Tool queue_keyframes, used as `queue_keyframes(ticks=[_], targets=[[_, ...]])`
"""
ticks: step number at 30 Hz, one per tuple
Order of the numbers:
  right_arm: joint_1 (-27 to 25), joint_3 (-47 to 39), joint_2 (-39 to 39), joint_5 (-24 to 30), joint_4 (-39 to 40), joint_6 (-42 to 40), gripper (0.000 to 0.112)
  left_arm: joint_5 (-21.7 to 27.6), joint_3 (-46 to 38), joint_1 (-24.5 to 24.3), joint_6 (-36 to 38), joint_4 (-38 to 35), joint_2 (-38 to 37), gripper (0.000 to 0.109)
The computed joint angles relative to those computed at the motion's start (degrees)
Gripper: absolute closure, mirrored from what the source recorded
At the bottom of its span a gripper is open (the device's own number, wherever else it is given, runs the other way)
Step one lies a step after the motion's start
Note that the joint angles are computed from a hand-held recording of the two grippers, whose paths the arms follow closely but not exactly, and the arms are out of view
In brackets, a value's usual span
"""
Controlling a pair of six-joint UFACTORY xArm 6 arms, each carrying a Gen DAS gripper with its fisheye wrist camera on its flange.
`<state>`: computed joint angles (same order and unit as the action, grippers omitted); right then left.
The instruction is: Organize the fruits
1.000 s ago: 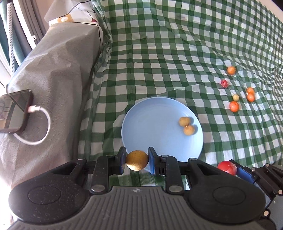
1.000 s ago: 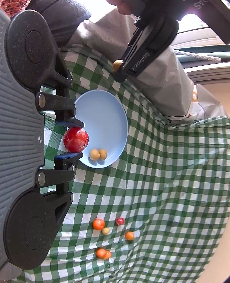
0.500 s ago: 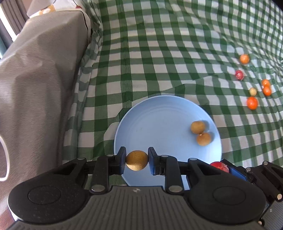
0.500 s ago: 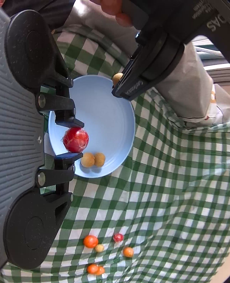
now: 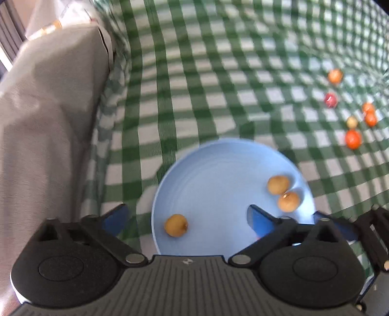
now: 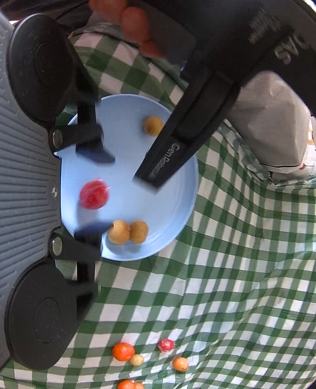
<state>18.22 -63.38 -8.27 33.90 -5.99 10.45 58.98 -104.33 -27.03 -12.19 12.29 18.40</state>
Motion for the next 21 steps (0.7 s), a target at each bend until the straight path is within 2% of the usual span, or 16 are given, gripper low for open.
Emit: queue_keyframes(ticks=[1,2,5,8,12,16,21], targets=[[0.1,0.1,-0.6,0.2,-1.0,0.7,0.034,0.0,0.9,0.0,0.6,-0.3,-1.3,0.006],[0.1,0.3,-1.6,0.7,-2.1,1.3,0.028,0.4,1.8,-0.1,0.9,-0.2,-2.5,0.006],[0.4,1.7,-5.6,3.7,-2.7,1.4,0.021,0.8,7.2,-0.6,0.1,0.7,-8.2,0.006],[1.3,4.4,-11.2,7.3,-2.3,2.2,0.019,0.2,14.6,-1.0,-1.2,1.3,-15.3,0.006],[3.8,7.8,-17.8,11.4,-4.1,5.4,0.019,2.0,21.0,-1.6,-4.0,2.4,-22.6,0.006],[5.9,9.7,-21.5,11.4,-9.8,10.2,0.019,2.7,24.9,-2.1,-6.9,1.9,-28.1,0.006],[7.4,11.4,-25.4,10.7,-15.5,15.4,0.019,1.8,26.8,-3.4,-10.1,5.4,-31.7,0.006]])
